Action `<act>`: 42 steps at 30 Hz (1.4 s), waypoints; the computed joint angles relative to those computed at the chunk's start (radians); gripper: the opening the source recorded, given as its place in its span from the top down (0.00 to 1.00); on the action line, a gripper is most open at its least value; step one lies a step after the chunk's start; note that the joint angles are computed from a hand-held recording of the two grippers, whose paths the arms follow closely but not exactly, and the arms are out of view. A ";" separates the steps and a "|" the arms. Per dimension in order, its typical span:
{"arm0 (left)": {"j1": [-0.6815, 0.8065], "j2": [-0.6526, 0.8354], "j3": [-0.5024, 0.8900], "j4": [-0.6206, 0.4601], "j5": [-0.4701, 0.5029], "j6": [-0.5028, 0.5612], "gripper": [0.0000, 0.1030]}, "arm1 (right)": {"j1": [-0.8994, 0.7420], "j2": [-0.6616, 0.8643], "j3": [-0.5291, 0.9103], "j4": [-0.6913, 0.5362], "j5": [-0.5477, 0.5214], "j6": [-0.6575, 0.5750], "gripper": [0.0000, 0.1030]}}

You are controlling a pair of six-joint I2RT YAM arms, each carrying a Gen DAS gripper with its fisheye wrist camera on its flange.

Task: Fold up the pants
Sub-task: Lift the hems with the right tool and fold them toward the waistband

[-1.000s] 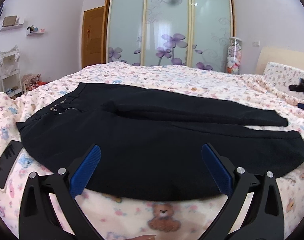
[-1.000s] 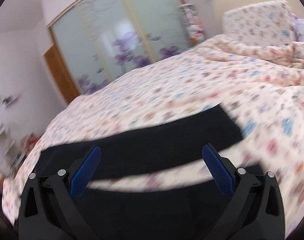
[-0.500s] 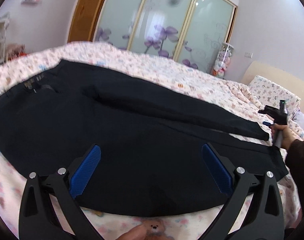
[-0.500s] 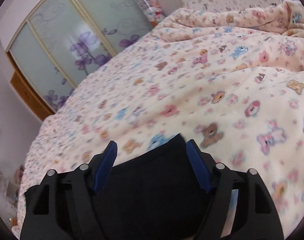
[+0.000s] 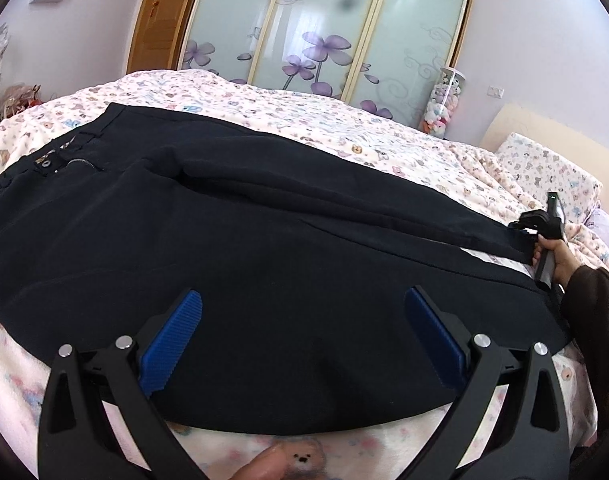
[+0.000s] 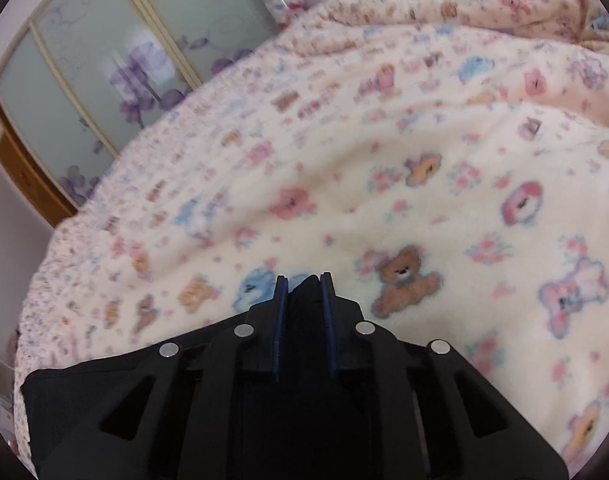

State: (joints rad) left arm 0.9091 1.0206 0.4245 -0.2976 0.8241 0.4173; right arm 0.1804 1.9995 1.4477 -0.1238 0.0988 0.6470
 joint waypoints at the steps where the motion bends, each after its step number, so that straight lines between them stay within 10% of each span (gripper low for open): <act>1: 0.003 0.001 0.000 0.001 0.002 -0.001 0.02 | 0.005 -0.032 -0.035 0.032 -0.003 -0.004 0.86; 13: 0.146 -0.134 -0.025 -0.069 0.156 0.070 0.02 | 0.184 -0.776 -0.734 0.346 -0.038 -0.024 0.90; 18: 0.296 -0.172 -0.007 -0.169 0.278 0.168 0.02 | 0.443 -1.118 -1.029 0.235 0.188 0.127 0.90; 24: 0.429 -0.146 0.035 -0.284 0.353 0.310 0.02 | 0.564 -1.014 -0.972 -0.019 0.300 0.279 0.89; 29: 0.486 -0.067 0.087 -0.341 0.356 0.367 0.02 | 0.639 -1.080 -0.878 -0.238 0.369 0.451 0.63; 33: 0.481 -0.007 0.125 -0.352 0.320 0.375 0.02 | 0.654 -1.223 -1.032 0.005 0.273 0.710 0.56; 37: 0.429 0.101 0.170 -0.354 0.225 0.349 0.02 | 0.637 -1.016 -1.057 0.275 0.167 0.882 0.57; 42: 0.396 0.170 0.194 -0.351 0.185 0.315 0.02 | 0.587 -0.851 -1.000 0.275 0.206 1.000 0.57</act>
